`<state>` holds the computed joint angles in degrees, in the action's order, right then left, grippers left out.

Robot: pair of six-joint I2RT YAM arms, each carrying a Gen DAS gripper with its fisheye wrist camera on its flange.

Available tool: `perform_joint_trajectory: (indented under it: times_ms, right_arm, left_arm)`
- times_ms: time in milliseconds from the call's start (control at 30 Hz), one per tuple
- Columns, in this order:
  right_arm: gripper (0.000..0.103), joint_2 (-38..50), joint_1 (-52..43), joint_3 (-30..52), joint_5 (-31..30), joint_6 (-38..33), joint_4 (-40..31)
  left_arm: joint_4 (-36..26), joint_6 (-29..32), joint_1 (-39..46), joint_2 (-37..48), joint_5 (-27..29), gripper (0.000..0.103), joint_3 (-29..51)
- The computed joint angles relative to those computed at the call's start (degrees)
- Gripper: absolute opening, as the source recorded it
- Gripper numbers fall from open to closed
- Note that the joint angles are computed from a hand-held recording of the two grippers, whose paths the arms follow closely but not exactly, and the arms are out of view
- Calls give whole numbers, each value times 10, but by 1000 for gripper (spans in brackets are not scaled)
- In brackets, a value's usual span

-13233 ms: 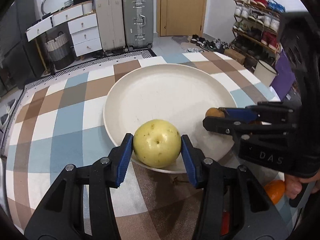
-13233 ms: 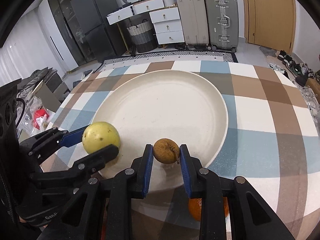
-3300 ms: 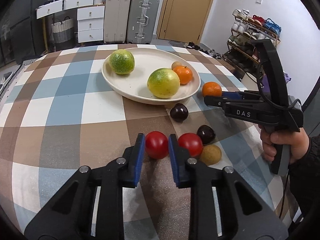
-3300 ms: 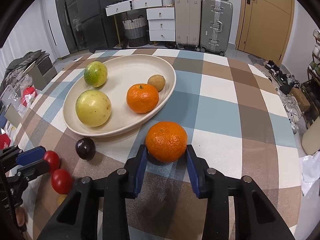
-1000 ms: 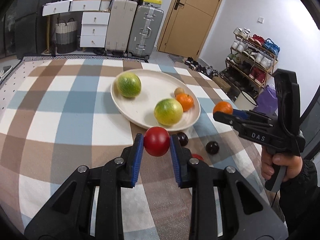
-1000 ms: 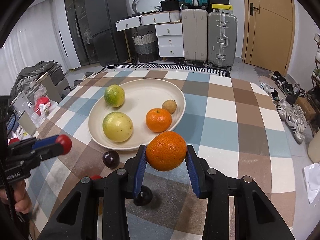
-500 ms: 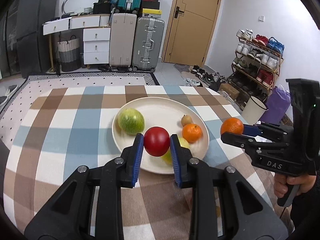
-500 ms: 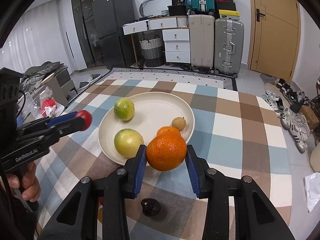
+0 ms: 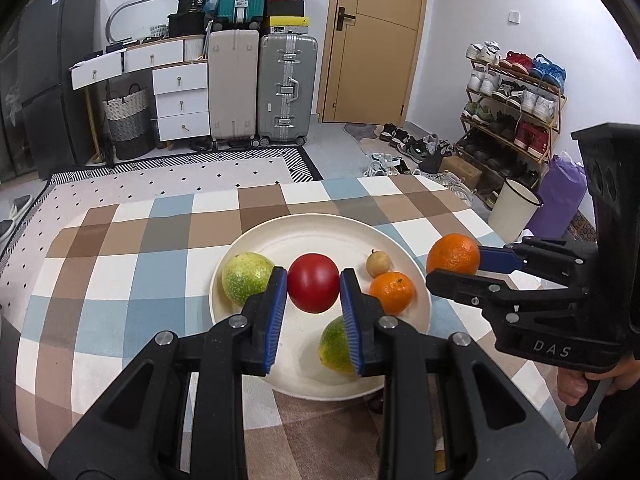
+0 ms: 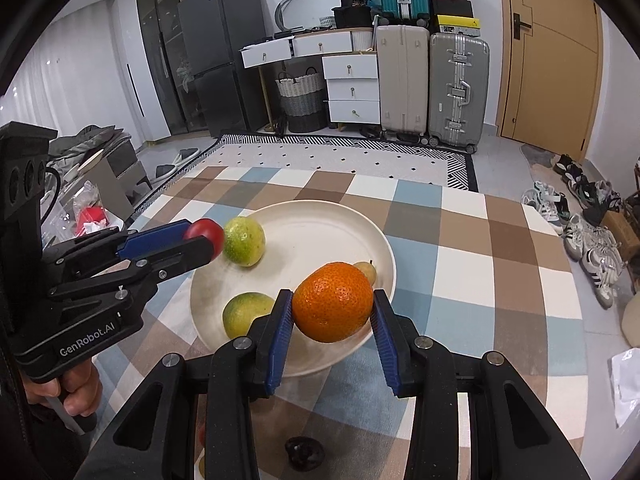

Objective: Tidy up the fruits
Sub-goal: 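Carry the tomato and tangerine in both tools over the cream plate and lower them, then open both tools on the plate and lift them away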

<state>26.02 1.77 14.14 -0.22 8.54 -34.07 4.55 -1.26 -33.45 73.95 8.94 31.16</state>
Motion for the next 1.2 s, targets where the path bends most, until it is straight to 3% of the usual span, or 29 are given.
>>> perform_joint_trajectory:
  times_ms: [233,600,900,1100,1167,1200]
  right_arm:
    - [39,109,27,-3,17,18,97]
    - [39,274,72,-10,44,43,246]
    - [39,298,74,4,52,40,252]
    - [52,248,76,8,66,42,213]
    - [56,227,79,9,76,42,193]
    - [64,210,79,9,79,41,181]
  left_arm:
    - [25,1,39,63,24,24,15]
    - [43,7,46,131,6,24,32]
    - [42,7,41,127,-1,24,30]
    - [29,7,39,113,-5,26,30]
    - [22,5,40,104,-6,37,29]
    - [18,3,40,98,-7,42,28]
